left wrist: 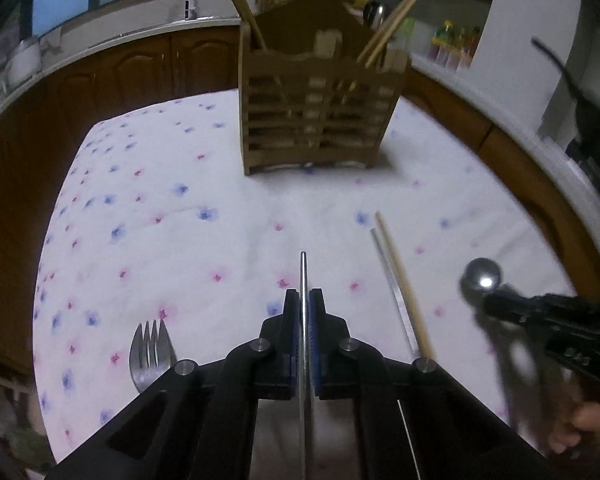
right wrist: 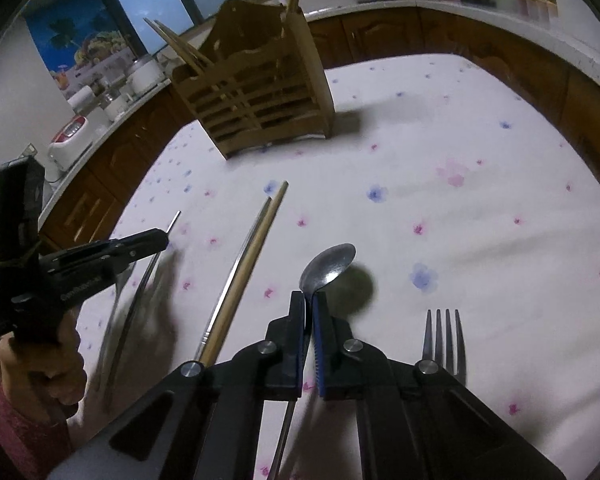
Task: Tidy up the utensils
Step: 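Close the right tool on a metal spoon while the left tool grasps a thin metal chopstick, then lift the spoon and metal chopstick and carry them over the wooden holder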
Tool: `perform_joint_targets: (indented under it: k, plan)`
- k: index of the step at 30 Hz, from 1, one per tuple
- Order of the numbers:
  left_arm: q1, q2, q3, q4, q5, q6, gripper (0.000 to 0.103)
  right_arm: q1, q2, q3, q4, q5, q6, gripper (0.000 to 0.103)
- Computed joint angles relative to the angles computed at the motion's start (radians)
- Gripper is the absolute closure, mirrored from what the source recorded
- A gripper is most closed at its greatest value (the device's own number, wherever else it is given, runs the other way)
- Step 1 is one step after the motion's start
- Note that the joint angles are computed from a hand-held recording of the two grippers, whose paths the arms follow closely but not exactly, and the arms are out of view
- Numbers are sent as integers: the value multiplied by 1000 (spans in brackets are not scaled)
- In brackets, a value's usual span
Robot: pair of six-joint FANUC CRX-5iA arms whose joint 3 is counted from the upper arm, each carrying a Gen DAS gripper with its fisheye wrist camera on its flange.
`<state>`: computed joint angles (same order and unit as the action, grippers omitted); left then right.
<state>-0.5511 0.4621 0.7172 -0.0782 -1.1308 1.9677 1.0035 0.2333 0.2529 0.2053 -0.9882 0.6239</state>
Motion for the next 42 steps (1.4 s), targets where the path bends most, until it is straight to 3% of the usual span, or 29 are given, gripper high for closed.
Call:
perform_joint_targets:
  k: [12,22,42]
  plan:
    - [-20,-167,-173,-12,123,31,100,30,-56,-41,87,45,-65,101]
    - [-56,-309,-278,-91,207,92,100,65,-89,-59,196,63,-119,101]
    - [-71,-435,-370,-190,271,212,100,86,-118,-79,348,89,-183,101]
